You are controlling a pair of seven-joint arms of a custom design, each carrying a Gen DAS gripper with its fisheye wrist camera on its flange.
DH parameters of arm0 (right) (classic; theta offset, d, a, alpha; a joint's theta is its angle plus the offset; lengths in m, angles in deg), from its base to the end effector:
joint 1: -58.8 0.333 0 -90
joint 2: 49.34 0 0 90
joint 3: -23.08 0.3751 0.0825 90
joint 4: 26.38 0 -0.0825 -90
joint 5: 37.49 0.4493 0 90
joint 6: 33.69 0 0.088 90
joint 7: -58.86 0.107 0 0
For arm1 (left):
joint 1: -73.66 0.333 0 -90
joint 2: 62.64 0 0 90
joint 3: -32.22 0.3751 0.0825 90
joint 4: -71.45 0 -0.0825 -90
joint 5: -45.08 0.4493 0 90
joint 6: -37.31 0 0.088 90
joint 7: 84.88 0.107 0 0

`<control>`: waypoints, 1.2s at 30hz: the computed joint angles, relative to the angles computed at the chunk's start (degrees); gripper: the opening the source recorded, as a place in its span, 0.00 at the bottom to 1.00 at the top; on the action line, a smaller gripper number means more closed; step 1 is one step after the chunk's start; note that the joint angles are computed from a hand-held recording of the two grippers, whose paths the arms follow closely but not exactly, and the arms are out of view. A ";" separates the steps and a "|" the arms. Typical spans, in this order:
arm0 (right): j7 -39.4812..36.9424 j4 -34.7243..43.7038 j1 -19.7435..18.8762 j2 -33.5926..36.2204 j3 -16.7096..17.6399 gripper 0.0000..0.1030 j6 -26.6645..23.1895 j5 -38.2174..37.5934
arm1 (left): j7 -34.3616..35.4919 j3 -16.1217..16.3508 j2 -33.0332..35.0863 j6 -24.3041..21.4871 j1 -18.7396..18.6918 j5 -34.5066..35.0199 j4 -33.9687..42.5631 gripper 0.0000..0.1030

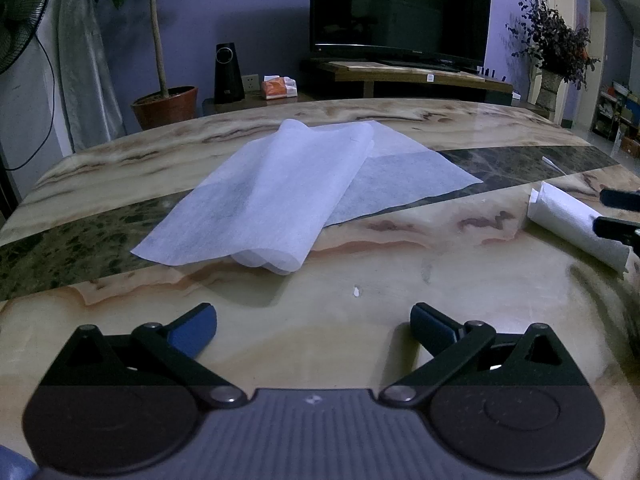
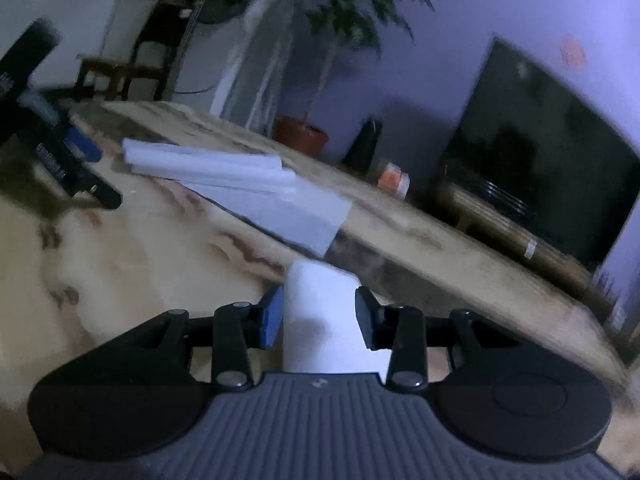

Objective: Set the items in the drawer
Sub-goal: 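Open the right gripper and reposition it over the rolled napkin, then close the right gripper on the rolled napkin and lift it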

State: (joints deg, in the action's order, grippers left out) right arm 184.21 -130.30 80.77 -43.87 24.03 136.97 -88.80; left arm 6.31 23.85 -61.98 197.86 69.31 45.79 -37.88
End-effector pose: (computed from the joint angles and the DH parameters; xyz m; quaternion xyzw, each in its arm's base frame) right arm 0.6207 0.3207 0.6284 -0.7443 0.3972 -0.3926 0.3662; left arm 0.6591 -0.1489 0.6311 -0.5541 0.7146 -0.3285 0.2729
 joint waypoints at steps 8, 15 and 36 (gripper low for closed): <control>-15.38 0.82 -1.68 1.07 2.74 0.41 -7.16 26.37 | 0.00 0.03 0.00 0.00 -0.03 0.00 0.00 1.00; -19.41 0.31 -1.80 0.95 3.06 0.42 -6.98 35.59 | -0.02 0.03 0.06 0.00 -0.03 0.02 0.05 1.00; -50.35 -0.16 -2.10 -1.69 5.16 0.57 -11.70 57.07 | -0.02 0.03 0.06 0.00 -0.03 0.02 0.05 1.00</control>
State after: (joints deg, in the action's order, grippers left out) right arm 133.86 -130.46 78.68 -45.55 29.19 125.27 -31.73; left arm 6.30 23.88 -61.93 197.86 69.28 45.81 -37.83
